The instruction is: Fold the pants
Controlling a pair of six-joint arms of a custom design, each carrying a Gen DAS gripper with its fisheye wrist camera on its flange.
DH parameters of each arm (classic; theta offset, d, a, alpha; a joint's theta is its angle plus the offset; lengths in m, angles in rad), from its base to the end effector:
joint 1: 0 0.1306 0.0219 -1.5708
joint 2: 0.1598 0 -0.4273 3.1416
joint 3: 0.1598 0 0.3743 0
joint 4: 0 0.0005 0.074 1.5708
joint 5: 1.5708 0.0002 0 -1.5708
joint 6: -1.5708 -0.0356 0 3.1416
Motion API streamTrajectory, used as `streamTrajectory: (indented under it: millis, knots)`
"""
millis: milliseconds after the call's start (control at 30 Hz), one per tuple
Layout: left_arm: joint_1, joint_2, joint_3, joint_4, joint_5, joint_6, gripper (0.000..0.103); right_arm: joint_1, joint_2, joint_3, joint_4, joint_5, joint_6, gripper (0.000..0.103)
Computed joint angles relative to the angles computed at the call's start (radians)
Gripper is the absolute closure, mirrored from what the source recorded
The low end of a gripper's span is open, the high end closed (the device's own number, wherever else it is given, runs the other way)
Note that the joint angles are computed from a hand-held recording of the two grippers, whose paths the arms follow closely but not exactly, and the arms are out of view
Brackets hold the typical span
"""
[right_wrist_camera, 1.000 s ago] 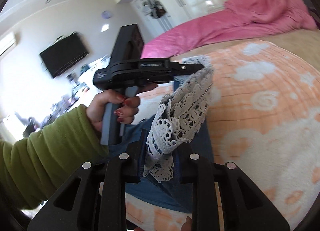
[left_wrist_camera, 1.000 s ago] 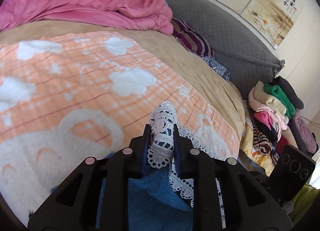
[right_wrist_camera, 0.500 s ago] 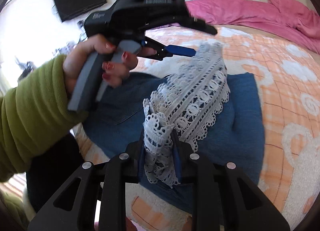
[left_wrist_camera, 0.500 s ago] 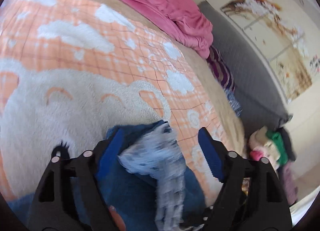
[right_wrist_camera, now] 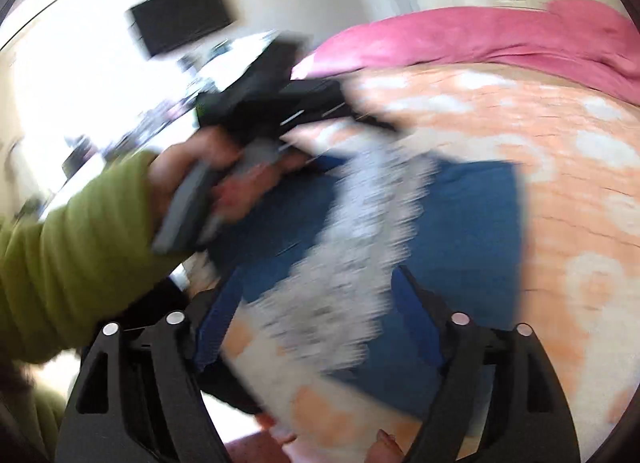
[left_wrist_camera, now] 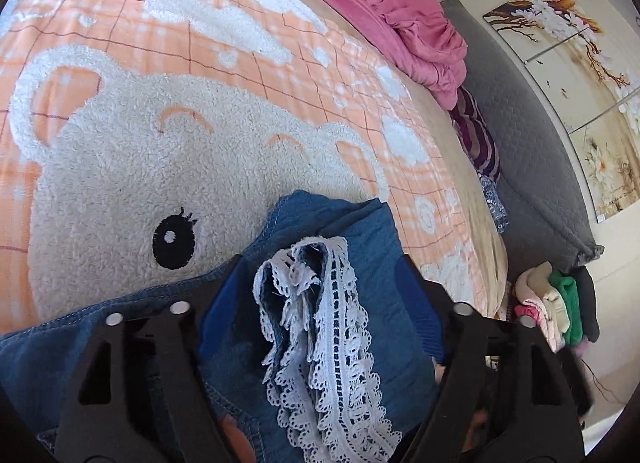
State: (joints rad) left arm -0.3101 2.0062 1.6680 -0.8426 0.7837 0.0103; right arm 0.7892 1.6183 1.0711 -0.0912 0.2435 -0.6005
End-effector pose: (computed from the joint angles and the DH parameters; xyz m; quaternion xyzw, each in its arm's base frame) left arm 0.6132 -0.2234 0.2684 0.2086 0.8855 -0.3984 0.1170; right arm 0.3703 0.3602 0.2892 -0.0292 0.8879 0.2023 0.4122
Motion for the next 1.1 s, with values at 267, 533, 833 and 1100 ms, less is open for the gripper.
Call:
streamTrajectory:
  millis: [267,533,833,1100]
  knots:
    - [-0.004,0.020,0.012,-0.033,-0.048,0.004,0.086,-0.246,0.055,0.079,-0.143,-0.191,-0.260,0.027]
    - [-0.008,-0.027,-0.009,0.028,-0.078,-0.065,0.089,-0.286,0.172,0.166,-0.132,-0.331,-0.256,0.081]
    - [-0.019,-0.004,0.004,0.054,-0.241,-0.075,0.083,-0.254,0.164,0.176,-0.217,-0.138,-0.209,0.086]
    - [0.000,-0.049,-0.042,0.091,-0.234,-0.024,0.057,-0.221,0.103,0.135,-0.208,-0.087,-0.166,0.052]
